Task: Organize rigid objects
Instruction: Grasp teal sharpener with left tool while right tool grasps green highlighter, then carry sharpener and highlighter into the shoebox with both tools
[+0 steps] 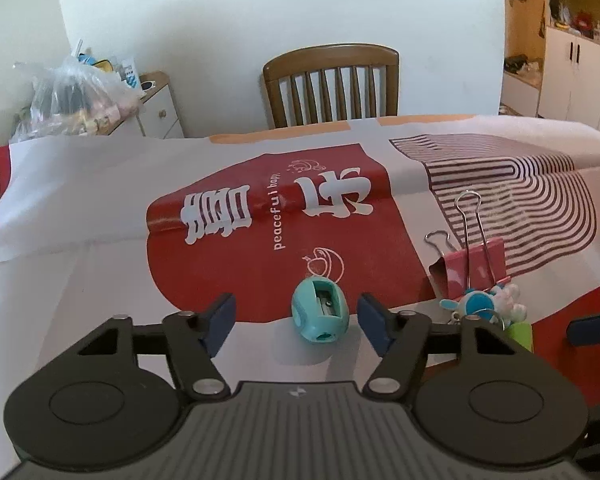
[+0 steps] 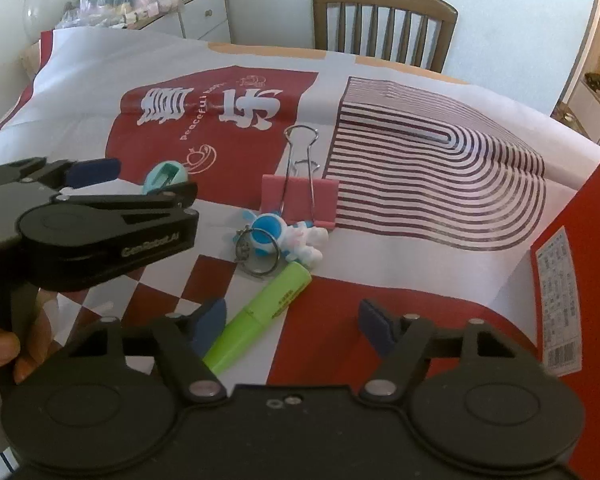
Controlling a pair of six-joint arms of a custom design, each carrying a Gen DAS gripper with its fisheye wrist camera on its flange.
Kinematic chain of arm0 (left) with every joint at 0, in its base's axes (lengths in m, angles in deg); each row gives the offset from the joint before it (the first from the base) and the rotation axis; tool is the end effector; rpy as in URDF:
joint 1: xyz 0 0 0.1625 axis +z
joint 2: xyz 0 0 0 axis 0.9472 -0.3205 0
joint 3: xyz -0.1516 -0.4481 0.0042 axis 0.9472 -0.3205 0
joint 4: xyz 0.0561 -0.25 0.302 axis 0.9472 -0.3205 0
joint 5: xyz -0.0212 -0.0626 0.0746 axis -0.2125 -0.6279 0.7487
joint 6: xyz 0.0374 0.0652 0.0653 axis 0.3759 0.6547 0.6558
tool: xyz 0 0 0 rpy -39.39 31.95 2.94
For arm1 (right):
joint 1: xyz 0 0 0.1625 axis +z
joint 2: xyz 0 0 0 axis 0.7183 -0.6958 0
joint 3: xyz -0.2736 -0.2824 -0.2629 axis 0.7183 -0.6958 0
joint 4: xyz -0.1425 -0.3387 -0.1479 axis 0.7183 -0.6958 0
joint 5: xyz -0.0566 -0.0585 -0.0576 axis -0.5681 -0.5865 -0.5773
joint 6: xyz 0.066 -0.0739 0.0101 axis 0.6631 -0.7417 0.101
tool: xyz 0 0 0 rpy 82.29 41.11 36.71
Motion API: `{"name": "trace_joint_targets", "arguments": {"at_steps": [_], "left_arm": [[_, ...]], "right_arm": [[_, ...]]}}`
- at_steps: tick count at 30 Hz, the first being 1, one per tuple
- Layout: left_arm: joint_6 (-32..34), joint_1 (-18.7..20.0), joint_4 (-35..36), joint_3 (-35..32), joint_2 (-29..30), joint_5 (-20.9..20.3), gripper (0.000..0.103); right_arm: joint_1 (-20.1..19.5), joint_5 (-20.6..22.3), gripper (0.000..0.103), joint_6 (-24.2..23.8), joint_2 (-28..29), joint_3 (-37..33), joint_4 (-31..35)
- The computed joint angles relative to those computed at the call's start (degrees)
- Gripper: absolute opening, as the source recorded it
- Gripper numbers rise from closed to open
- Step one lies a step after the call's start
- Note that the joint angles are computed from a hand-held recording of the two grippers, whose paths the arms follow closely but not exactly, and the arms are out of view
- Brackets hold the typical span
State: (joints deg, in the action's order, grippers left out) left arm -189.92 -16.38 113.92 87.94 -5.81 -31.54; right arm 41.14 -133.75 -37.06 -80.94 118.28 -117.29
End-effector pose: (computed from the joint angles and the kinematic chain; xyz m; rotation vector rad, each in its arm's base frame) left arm -0.2731 -0.7321 -0.0787 1.0174 2.1714 -0.7511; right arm 0.0414 -0.6342 0.1974 0.1082 -2.2746 0.7286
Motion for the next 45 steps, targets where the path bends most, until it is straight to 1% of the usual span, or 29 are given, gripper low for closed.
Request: {"name": "trace_joint_targets", "arguments": {"at_steps": [1, 2, 6, 8, 10, 11, 13, 14, 16, 19, 22, 26, 30, 33, 36, 38, 42, 45], "left_arm": [[0.5, 0.0, -0.6, 0.3, -0.1, -0.2, 0.064], [1.2, -0.1, -1.4, 0.8, -0.2, -0.7, 0.060], [3.6, 0.0, -3.6, 2.2, -0.5, -0.6, 0.056], [4.4, 0.0, -3.7, 2.3, -0.5, -0.2, 0.045], [5.4, -0.1, -4.1, 2.6, -0.5, 0.0, 0.040], [6.1, -0.3, -4.6, 2.9, -0.5, -0.1, 0.037], [6.4, -0.3, -4.5, 2.9, -0.5, 0.1, 0.032], [6.1, -0.3, -4.2, 2.7, -0.4, 0.2, 0.032], [5.5, -0.2, -3.0, 1.8, -0.1, 0.4, 0.032], [3.9, -0.1, -0.9, 0.4, 0.3, 0.7, 0.031], [2.7, -0.1, 0.1, 0.5, 0.1, 0.7, 0.031], [0.0, -0.4, 1.4, 2.1, -1.1, 1.0, 0.031], [-3.4, -0.7, 2.0, 5.4, -3.1, 1.8, 0.031], [-6.2, -1.0, 2.4, 7.9, -4.7, 2.4, 0.031], [-8.0, -1.5, 2.2, 11.0, -6.6, 3.2, 0.031], [-9.7, -2.0, 2.7, 12.5, -7.7, 4.0, 0.031], [-11.6, -3.3, 1.4, 17.7, -11.2, 5.8, 0.031], [-12.8, -4.3, 1.0, 20.3, -13.1, 6.5, 0.031]], "right_arm": [[0.0, -0.3, 0.068, -0.4, 0.2, 0.1, -0.5], [0.1, -0.7, 0.066, -1.1, 0.4, 0.2, -1.1], [-0.1, -1.0, 0.058, -2.4, 0.3, 0.5, -1.9], [-0.2, -1.1, 0.053, -2.4, 0.1, 0.6, -2.0], [-0.2, -1.3, 0.046, -2.6, 0.0, 0.8, -2.4], [-0.2, -1.4, 0.045, -2.7, -0.1, 0.9, -2.4], [-0.2, -1.6, 0.037, -2.9, -0.2, 0.9, -2.7], [-0.3, -1.6, 0.035, -2.9, -0.3, 1.1, -2.7], [-0.6, -1.2, 0.026, -2.6, -0.8, 1.3, -2.5], [-1.0, -0.5, 0.020, -1.6, -1.9, 1.7, -1.3], [-1.1, -0.9, 0.016, -1.4, -2.4, 2.4, -1.4], [-1.1, -0.4, 0.016, -0.8, -3.6, 4.0, -1.6], [-0.6, -0.6, 0.015, -0.2, -5.0, 6.0, -1.9], [-0.3, -0.1, 0.015, 2.0, -6.6, 7.1, -0.4], [0.3, 0.3, 0.015, 2.4, -8.1, 8.3, 0.2], [0.6, 1.7, 0.015, 3.2, -9.8, 9.5, 1.6], [1.7, 2.6, 0.015, 3.3, -12.4, 11.4, 2.6], [2.6, 2.8, 0.015, 2.1, -14.3, 12.5, 3.3]]}}
